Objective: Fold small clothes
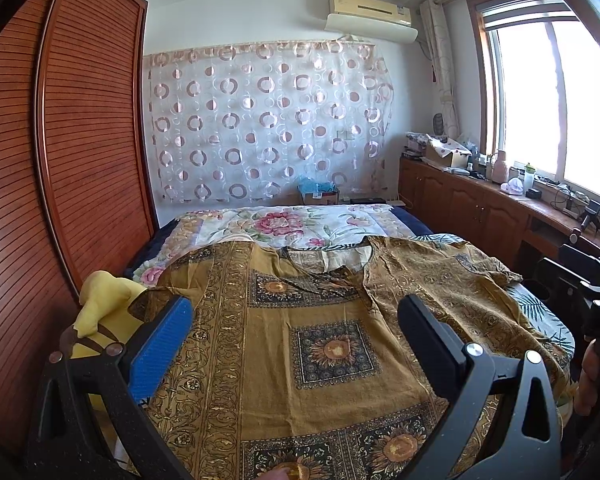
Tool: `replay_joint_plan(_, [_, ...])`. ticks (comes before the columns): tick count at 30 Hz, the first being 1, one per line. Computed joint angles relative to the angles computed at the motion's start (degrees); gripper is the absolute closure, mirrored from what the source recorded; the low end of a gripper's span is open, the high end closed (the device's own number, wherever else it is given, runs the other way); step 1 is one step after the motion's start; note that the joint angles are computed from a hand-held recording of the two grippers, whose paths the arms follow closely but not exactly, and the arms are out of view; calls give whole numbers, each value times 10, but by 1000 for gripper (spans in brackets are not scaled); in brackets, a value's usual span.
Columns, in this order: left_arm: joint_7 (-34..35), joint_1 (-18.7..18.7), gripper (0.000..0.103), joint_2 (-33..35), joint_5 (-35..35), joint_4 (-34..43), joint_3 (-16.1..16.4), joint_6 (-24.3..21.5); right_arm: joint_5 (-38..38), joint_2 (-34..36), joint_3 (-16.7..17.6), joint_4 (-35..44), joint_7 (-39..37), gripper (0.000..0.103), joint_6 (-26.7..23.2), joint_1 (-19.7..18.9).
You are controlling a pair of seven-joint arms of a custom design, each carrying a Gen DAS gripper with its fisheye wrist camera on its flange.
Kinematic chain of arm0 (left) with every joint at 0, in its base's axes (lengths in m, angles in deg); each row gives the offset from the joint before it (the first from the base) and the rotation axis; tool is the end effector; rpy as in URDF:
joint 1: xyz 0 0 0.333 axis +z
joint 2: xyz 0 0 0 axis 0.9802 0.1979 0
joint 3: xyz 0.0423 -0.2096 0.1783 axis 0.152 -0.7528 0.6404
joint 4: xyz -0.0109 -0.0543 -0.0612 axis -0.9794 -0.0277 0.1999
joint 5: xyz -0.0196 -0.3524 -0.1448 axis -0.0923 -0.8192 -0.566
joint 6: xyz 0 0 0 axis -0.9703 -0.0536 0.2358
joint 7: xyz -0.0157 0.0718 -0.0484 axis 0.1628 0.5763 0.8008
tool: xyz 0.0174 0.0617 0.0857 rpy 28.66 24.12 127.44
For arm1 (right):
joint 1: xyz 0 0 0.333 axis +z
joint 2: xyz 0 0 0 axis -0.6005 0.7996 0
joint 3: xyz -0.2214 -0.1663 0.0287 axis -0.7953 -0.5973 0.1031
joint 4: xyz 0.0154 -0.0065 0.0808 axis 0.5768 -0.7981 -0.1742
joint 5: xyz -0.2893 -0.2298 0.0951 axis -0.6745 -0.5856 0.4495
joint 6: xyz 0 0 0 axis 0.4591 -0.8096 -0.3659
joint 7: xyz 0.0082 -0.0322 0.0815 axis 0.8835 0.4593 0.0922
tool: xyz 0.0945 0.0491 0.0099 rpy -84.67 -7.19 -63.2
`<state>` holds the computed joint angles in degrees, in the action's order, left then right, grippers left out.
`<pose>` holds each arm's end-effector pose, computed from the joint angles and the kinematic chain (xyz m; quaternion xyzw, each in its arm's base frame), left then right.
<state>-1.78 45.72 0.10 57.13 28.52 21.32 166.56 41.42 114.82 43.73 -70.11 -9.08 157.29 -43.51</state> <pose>0.6757 -0.3993 0.4687 -0.6038 0.5742 -0.3826 0.3990 0.6682 0.1835 0.4696 -0.6499 0.4818 -0.3022 0.5041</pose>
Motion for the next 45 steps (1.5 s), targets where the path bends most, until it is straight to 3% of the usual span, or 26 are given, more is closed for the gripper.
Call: replay_joint_plan(45, [-2, 1, 0, -10, 13, -11, 0, 0, -17, 1, -6, -1, 19, 0, 5, 5])
